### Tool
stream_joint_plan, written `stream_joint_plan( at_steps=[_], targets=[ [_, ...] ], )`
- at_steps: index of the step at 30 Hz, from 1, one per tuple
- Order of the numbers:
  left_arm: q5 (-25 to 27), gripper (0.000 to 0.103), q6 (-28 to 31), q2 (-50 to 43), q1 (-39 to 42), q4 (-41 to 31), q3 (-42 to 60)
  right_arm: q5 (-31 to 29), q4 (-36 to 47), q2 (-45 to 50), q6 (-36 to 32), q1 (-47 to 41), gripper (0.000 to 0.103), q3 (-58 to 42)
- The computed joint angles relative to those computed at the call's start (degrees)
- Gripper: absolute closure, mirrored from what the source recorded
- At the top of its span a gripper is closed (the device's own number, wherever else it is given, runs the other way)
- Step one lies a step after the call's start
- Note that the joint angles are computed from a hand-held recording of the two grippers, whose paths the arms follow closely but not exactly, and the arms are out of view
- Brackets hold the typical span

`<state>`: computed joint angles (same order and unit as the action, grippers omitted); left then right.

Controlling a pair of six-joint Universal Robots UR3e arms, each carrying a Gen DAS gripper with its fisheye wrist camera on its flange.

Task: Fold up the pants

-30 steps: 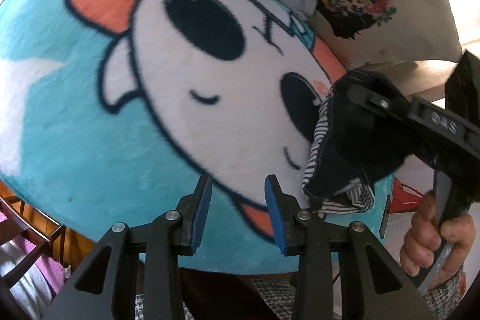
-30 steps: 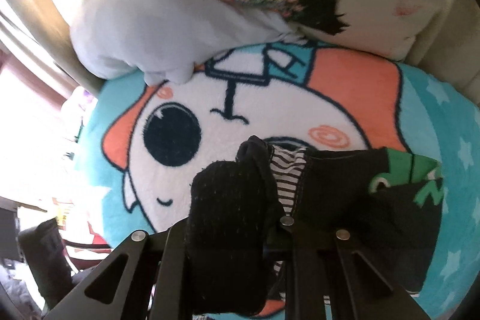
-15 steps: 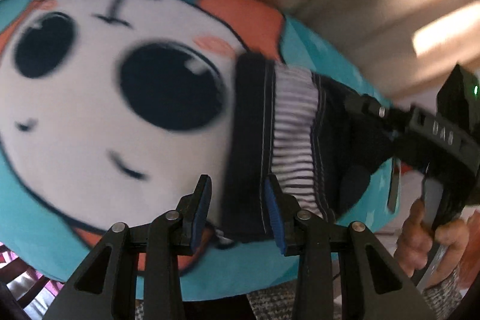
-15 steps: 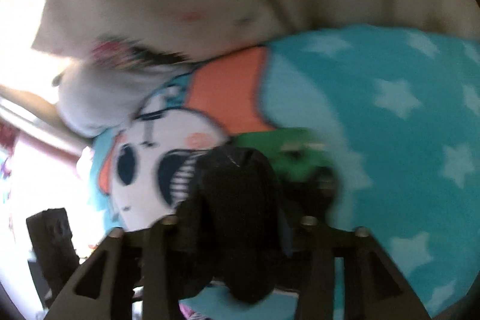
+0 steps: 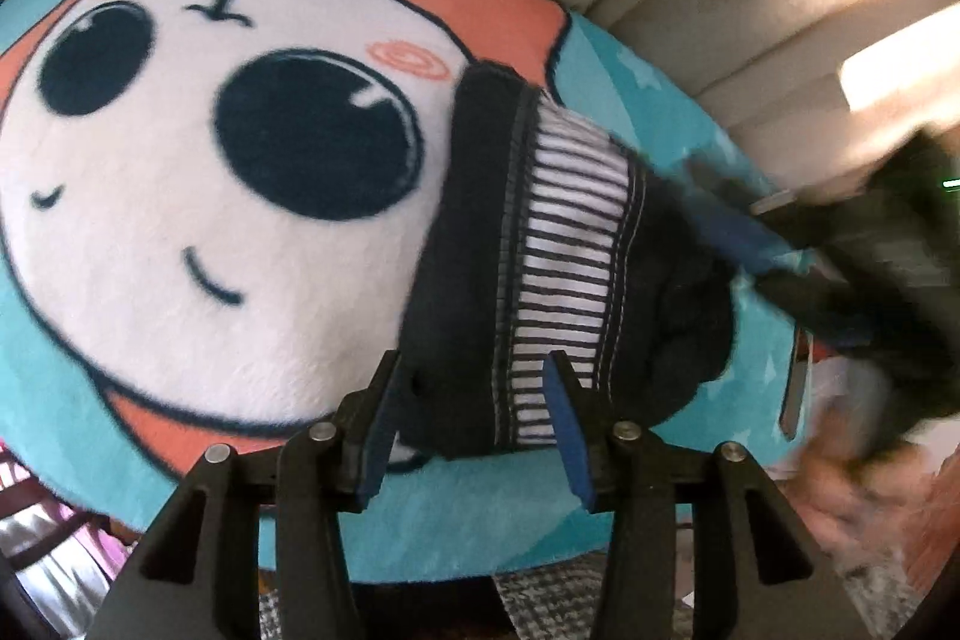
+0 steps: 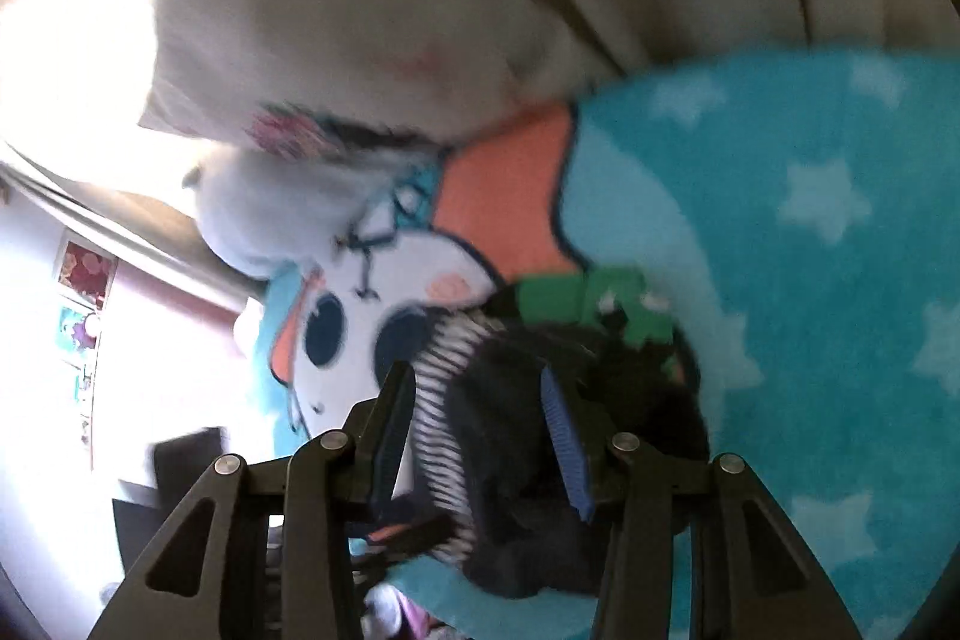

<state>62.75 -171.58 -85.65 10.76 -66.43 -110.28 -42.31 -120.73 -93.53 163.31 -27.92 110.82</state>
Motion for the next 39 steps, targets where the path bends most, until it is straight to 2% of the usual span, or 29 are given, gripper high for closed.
stream_joint_plan(
  at_steps=[2,4,9,13,19,20,22,24,26,31,35,39],
  targets=[
    [0.2,0.058,0.4,3.09,2.43,-1.67,-1.01,-5.43,-3.39,5.19,1.41,2.87,0.055,-1.45],
    [0.81,0.058,-0.52,4.53,3.13,-2.54,-0.79,-4.56,-6.03,5.6,0.91,2.82,0.055,-0.02],
    [3.02,0.058,-2.48,7.35,4.11,-3.79,-0.64,-1.03,-4.09,3.32,0.89,0.65,0.053,-0.05],
    [4.74,0.058,-3.58,6.65,2.8,-3.61,0.54,3.14,-2.05,-4.22,0.01,-4.67,0.051,1.05],
    [7.19,0.058,-6.09,3.16,-0.89,-1.36,2.81,4.37,-1.04,-20.23,-3.8,-15.05,0.036,1.15],
    [7.54,0.058,-6.4,2.37,-1.44,-1.14,3.21,5.38,1.4,-22.65,-6.29,-18.1,0.029,0.89],
    [7.83,0.058,-7.24,0.67,-2.35,-0.55,3.87,3.08,-1.17,-24.89,-7.07,-19.82,0.017,1.14],
    [7.77,0.058,-7.73,-0.73,-3.03,-0.14,4.43,-0.36,-2.24,-23.82,-9.13,-19.4,0.015,1.43],
    [7.08,0.058,-7.93,-1.93,-3.48,0.37,5.06,-3.77,0.44,-20.24,-11.73,-18.35,0.015,1.82],
    [4.5,0.058,-7.65,-3.91,-2.23,2.16,6.98,-0.65,11.74,-15.18,-18.76,-21.5,0.015,4.86],
    [5.74,0.054,-6.84,-9.31,-3.41,3.56,12.75,2.53,18.05,-8.85,-23.48,-20.2,0.015,3.13],
    [4.04,0.052,-4.49,-15.39,-4.15,2.49,17.83,2.14,15.54,-2.62,-22.65,-15.33,0.015,2.6]
  ],
)
